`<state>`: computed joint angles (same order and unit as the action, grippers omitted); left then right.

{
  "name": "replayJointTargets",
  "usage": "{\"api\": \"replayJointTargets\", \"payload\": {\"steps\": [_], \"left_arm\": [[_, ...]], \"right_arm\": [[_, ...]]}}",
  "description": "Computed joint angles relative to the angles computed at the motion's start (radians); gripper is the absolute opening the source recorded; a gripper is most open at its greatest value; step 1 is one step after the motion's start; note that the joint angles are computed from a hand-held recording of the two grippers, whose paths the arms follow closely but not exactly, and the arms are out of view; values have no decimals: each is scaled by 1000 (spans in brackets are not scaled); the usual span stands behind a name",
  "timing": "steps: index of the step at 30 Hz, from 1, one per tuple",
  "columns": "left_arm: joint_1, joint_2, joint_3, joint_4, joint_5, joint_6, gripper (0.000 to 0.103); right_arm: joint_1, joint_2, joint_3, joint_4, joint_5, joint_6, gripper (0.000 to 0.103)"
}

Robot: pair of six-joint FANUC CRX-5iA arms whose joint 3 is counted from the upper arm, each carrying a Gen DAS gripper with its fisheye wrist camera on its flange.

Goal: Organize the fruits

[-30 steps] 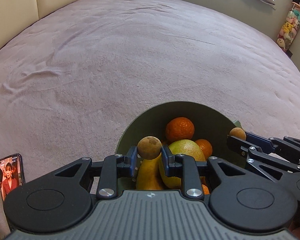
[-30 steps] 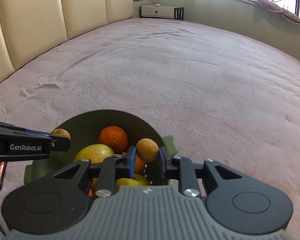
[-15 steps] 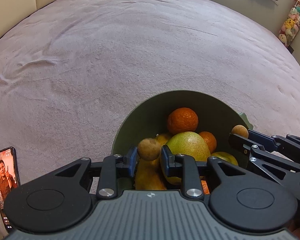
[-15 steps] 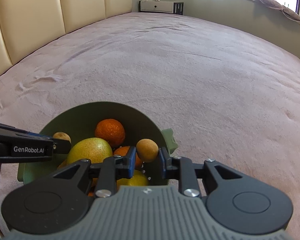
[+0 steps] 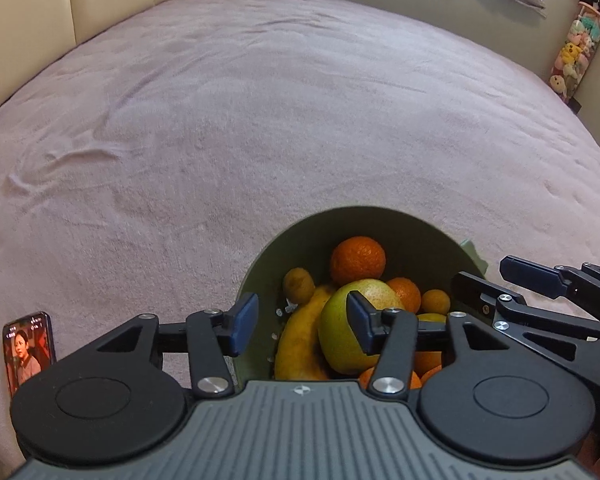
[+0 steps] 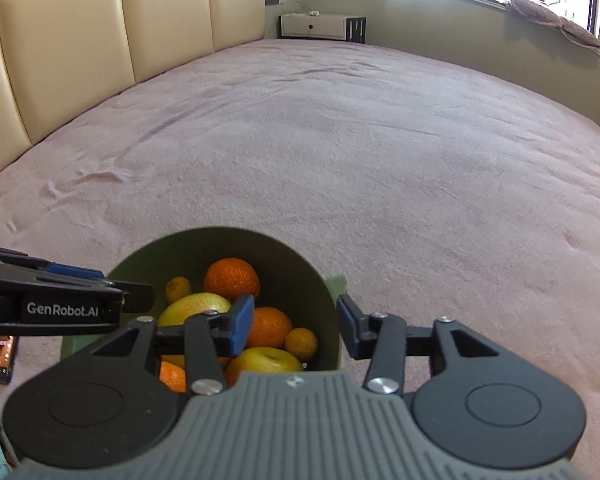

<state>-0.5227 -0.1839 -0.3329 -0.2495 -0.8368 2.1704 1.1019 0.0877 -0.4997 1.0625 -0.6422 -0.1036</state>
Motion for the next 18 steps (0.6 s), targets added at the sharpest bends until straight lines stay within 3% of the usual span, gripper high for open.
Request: {"api": "replayJointTargets", "payload": {"steps": [5, 10, 18], "left_arm": [[-46, -52, 9, -90, 14, 67, 64], [-154, -99, 39, -279, 4, 202, 70], [-384, -130, 81, -575, -102, 354, 79]], "right_arm": [[28, -43, -15, 50, -60, -53, 65], [77, -99, -40, 107, -152, -111, 79], [190, -165, -57, 111, -324, -137, 93]]}}
